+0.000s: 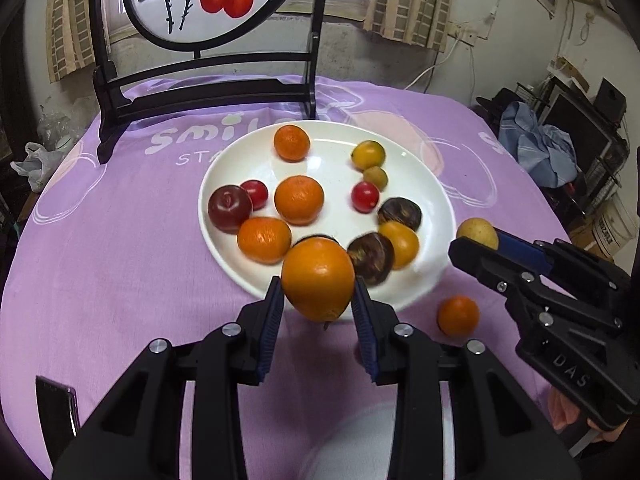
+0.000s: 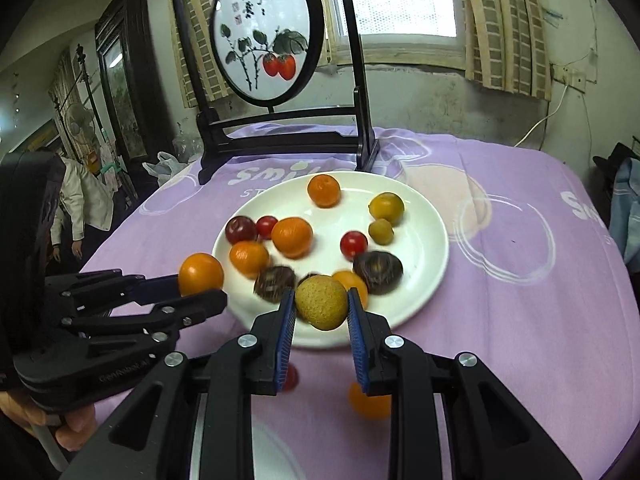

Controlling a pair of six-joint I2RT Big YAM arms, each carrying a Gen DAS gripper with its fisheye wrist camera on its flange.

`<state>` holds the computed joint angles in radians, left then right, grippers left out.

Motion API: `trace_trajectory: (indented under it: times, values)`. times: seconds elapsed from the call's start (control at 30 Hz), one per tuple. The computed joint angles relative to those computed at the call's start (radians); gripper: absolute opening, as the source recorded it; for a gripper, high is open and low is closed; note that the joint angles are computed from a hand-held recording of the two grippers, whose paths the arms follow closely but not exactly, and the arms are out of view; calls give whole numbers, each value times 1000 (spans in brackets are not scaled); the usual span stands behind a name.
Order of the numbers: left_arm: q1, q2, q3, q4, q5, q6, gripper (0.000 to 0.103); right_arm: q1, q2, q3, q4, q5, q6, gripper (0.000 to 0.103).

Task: Organize fruits
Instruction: 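Carry both fruits to the white plate and open both tools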

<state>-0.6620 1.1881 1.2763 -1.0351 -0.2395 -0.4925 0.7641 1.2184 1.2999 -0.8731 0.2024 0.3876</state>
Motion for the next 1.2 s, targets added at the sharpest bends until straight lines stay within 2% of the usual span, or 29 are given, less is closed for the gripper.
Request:
trace_trajectory:
  times: [0.4, 0.47, 0.67, 0.73, 0.8, 0.9, 1.2]
  values:
    - [57, 135, 76, 8, -2, 9, 34, -54, 139, 82, 4, -7, -36, 27]
    - [52, 144, 84, 12, -32, 12, 34, -57, 148, 87, 1, 0, -31, 27]
    - [62, 168, 112, 22, -47, 3, 34, -90, 170, 110, -11, -44, 33, 28]
    - [60, 177, 129, 5, -63, -4, 42, -99, 162, 106, -8, -52, 55, 32]
    - [57, 166, 128, 2, -94, -27, 62, -104, 139, 87, 8, -62, 58, 33]
    - [53, 135, 111, 16, -112, -33, 78, -104, 106, 65, 11, -60, 50, 35]
    - [-24, 35, 57, -37, -160, -70, 84, -49, -7, -23, -27, -23, 21, 42]
